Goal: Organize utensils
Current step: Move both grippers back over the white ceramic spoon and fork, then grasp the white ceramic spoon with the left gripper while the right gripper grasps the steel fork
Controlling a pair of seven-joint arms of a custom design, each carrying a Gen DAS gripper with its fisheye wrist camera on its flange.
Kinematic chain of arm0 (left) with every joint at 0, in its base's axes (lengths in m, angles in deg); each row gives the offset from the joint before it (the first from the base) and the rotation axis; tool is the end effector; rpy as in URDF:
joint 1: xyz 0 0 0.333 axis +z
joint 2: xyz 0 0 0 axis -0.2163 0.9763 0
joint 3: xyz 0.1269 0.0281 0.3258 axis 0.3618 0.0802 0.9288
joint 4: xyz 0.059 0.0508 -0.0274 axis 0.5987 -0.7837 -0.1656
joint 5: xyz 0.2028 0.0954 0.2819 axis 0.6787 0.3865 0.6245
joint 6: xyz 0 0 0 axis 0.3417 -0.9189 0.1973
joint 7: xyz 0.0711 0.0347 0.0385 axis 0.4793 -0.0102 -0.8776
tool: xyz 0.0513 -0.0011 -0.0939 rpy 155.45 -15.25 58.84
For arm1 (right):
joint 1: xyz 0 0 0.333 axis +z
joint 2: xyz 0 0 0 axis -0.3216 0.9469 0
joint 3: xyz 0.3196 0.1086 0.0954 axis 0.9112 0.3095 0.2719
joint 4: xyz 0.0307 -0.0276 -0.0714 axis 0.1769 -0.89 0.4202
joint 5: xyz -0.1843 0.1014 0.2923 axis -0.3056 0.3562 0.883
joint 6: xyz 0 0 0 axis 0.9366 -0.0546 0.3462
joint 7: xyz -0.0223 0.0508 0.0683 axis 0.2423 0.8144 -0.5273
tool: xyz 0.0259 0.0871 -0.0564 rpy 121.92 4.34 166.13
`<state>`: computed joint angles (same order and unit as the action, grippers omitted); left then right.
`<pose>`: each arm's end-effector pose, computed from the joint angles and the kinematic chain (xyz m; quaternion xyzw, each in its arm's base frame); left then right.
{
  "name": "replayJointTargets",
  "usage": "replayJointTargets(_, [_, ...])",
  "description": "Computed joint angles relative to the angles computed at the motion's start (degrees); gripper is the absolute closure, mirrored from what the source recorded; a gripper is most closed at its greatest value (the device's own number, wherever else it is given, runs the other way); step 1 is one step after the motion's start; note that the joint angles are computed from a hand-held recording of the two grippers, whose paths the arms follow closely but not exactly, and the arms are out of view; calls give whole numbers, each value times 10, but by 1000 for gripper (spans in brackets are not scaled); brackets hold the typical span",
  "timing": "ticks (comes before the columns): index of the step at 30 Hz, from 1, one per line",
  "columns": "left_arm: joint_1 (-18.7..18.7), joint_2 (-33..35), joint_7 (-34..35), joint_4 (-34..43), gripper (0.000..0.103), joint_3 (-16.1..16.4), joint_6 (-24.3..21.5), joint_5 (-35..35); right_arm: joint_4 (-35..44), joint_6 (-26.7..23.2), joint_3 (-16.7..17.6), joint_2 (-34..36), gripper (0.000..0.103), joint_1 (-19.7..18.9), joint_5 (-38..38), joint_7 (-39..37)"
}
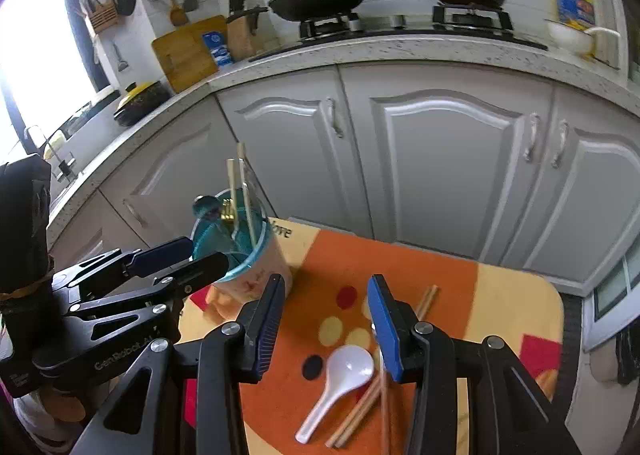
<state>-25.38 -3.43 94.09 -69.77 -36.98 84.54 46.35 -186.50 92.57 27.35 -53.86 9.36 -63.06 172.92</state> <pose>0.6151 -0.2649 0.5228 -0.6015 0.7078 -0.3134 0.1976 0.5962 0.3279 0.5149 -0.7132 0.5753 -0.1337 0.3776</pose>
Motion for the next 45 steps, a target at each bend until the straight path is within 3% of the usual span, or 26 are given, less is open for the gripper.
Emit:
replayJointTargets(9, [-4,6,31,7,59,-23,-9,-28,-62,28,-15,-36,61,1,-6,27])
replayJointTargets(15, [22,14,95,12,59,-60,-18,-104,-86,31,-10,-48,61,-10,-6,32])
replayJointTargets(24, [49,52,188,21,59,-94,-67,-216,-94,16,45,-23,61,-67,80,-44])
replayJointTargets(30, [38,96,200,47,59,-82,-99,-223,-67,-5,80,19,61,-104,155,-110])
replayJointTargets(33, [40,124,216,68,59,-87,-114,-229,-41,-18,117,46,61,-137,212,-171])
replayJointTargets(41, [34,182,227,127,59,-83,-151,-232,35,-77,88,106,61,-128,236,-197])
replayJointTargets(45, [34,210,243,164,59,-90,-175,-235,80,-103,105,135,61,-140,252,-234])
